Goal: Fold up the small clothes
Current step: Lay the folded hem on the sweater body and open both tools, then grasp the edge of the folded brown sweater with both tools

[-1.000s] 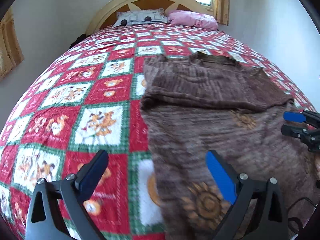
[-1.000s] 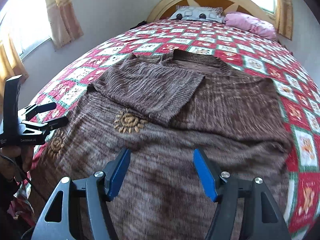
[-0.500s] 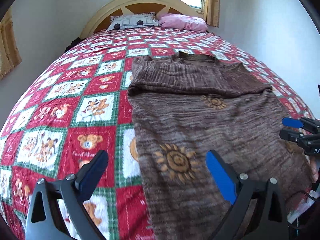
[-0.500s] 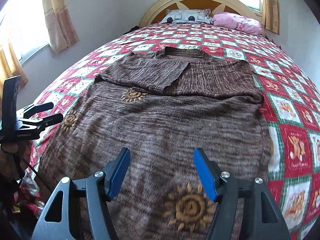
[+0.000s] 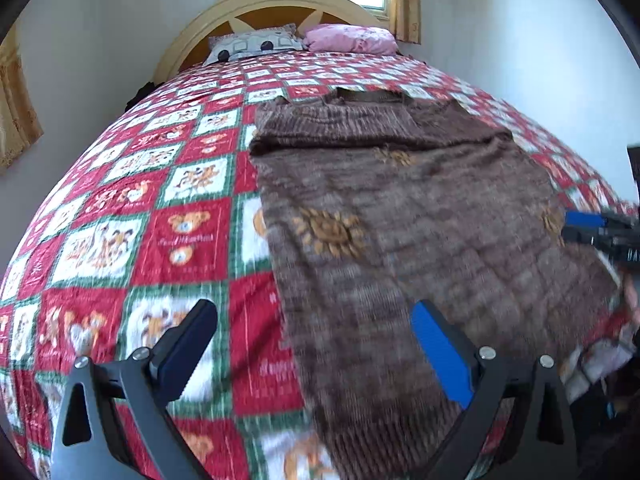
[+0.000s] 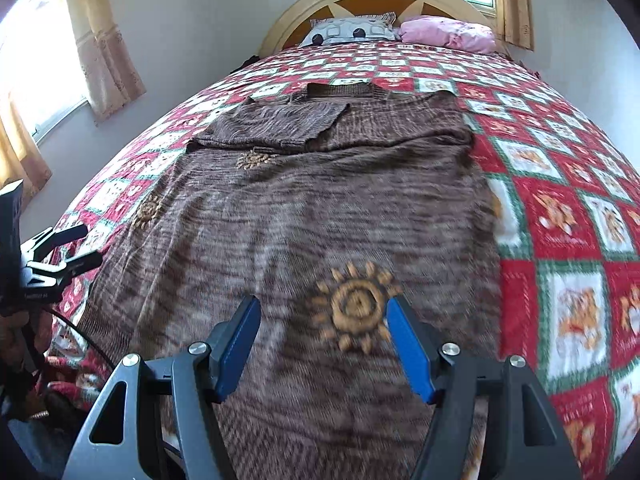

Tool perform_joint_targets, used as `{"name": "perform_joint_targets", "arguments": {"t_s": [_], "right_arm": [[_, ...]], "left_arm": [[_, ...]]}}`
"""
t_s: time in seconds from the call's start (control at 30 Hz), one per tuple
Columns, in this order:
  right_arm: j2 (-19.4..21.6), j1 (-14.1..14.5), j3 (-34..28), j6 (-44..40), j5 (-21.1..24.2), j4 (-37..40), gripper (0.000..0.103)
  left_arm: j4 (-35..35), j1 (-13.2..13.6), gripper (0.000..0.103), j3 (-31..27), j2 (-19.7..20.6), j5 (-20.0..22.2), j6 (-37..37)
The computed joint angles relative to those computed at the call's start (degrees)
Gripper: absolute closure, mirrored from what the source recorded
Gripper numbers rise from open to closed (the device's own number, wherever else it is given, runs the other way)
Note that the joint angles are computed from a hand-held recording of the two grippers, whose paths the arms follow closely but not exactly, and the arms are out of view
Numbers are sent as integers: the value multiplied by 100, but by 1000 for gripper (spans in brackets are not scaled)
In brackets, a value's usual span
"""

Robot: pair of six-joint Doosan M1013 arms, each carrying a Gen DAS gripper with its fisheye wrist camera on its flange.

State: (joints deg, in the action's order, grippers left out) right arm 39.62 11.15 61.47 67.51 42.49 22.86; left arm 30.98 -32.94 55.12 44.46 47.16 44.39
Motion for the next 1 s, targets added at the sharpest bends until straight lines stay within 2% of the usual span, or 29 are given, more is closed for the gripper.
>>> {"name": "perform_joint_targets", "arguments": {"t_s": [0.1,0.33,0.47,0.53,0.63,0.83,1.0], "right_arm": [[-180,-9,298,101,-228,-258,37],[-486,-69,848,293,-407,-574,37],[-707,-105,1198,398,-596,-780,37],[-812,-148,1343,467,-673,-832,37],[-923,-209,1498,645,-751,-899,37],[-981,-319,1649,865,-706,-846,37],[-939,-322,1651,335,-689,-224,37]], "left_arm": [[189,-75,3,309,-144,-35,-198],[-47,-132,5,665,-278,-45,-394],[-427,-106,18,647,-256,-132,-222],[-764,-80,21,631,-237,-182,-5],[-886,-71,22,670,-250,-265,-35],[-957,-69,24,725,-280,-355,-14],[-976,-60,24,755,-291,-413,-50]]}}
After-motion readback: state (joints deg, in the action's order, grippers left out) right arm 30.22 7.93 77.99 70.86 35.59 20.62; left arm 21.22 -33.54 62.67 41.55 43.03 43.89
